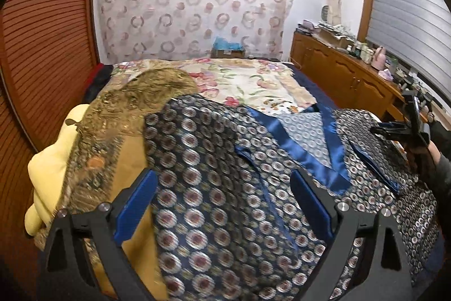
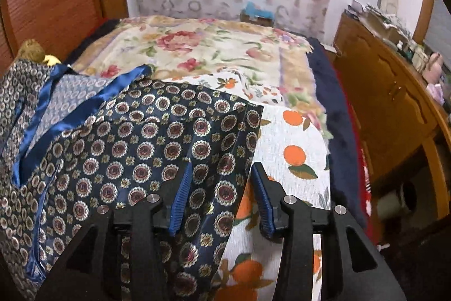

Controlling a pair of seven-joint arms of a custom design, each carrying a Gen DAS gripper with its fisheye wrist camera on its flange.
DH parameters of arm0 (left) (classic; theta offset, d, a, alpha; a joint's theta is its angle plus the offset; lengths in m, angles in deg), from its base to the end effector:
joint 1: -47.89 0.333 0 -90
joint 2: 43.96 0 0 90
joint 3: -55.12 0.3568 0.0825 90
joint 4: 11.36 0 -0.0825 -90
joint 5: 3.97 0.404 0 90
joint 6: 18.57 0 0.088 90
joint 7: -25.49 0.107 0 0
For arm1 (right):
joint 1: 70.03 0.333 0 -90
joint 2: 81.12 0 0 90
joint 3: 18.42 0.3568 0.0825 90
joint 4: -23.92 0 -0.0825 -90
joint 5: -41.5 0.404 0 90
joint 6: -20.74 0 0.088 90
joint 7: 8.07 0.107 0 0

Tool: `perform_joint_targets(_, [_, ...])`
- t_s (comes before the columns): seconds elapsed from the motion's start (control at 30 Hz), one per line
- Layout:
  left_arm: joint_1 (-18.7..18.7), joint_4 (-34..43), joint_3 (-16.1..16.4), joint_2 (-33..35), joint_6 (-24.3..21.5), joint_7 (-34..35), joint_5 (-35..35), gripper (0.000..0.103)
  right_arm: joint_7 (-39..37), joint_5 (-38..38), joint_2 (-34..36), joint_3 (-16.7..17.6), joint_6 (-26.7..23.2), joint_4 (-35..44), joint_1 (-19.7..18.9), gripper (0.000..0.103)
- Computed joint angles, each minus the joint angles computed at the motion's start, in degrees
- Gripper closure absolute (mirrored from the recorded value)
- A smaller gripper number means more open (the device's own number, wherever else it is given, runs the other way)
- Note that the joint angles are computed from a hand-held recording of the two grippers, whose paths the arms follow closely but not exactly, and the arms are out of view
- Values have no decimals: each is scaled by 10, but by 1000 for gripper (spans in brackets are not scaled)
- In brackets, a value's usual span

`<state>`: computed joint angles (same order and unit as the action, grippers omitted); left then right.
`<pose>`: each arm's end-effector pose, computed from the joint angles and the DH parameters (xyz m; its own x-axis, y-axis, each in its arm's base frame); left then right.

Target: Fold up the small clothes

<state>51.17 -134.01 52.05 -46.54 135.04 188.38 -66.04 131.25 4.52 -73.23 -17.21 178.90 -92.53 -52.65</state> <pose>0.5814 0.0294 0.5072 -0.4350 -0.8961 0.0886 -0.5990 0.2144 -0.7715 0.5975 0.2270 0.4685 -0.0110 -0.9998 0.0158 -0.7698 -0.0016 -0.6383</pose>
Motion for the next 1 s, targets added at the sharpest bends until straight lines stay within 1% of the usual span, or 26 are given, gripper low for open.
perform_joint_targets(0.17, [9,36,-1,32,-3,-45,45,8,-16,27,-2,1,17,-8,-7,56])
perform_joint_targets(0.23, [12,45,-4,42,1,-60,68,12,-15,25,-2,0,17,-8,-6,55])
perform_joint_targets(0.3, [17,59,-6,56,0,-80,95,19,-17,26,-3,0,16,-10,-6,55])
perform_joint_targets(0.4, [26,85,-8,78,-12,-121,132,40,-17,26,-1,0,16,-7,-5,54])
perform_joint_targets(0.43, [29,91,-10,83,-16,-132,140,41,-16,25,0,0,15,-6,-5,54])
perform_joint_targets(0.53, [38,120,-14,106,-30,-172,163,42,-16,25,0,-1,15,-6,-4,54])
perform_joint_targets(0.63, [40,132,-20,118,-17,-198,189,42,-16,26,0,-1,15,-5,-4,53])
perform_joint_targets(0.8, [45,150,-26,137,-13,-228,224,42,-16,25,0,-1,15,-5,-4,53])
perform_joint_targets(0.9, [50,160,-30,146,-21,-238,234,42,-16,24,0,-1,15,-5,-4,53])
perform_joint_targets(0.93, [51,162,-32,148,-22,-240,237,44,-16,25,0,-1,15,-5,-4,52])
perform_joint_targets(0.97, [52,165,-33,151,-26,-244,240,52,-17,25,0,-1,16,-6,-4,52])
perform_joint_targets(1.0, [53,167,-33,153,-30,-248,244,56,-16,25,1,-1,15,-5,-4,52])
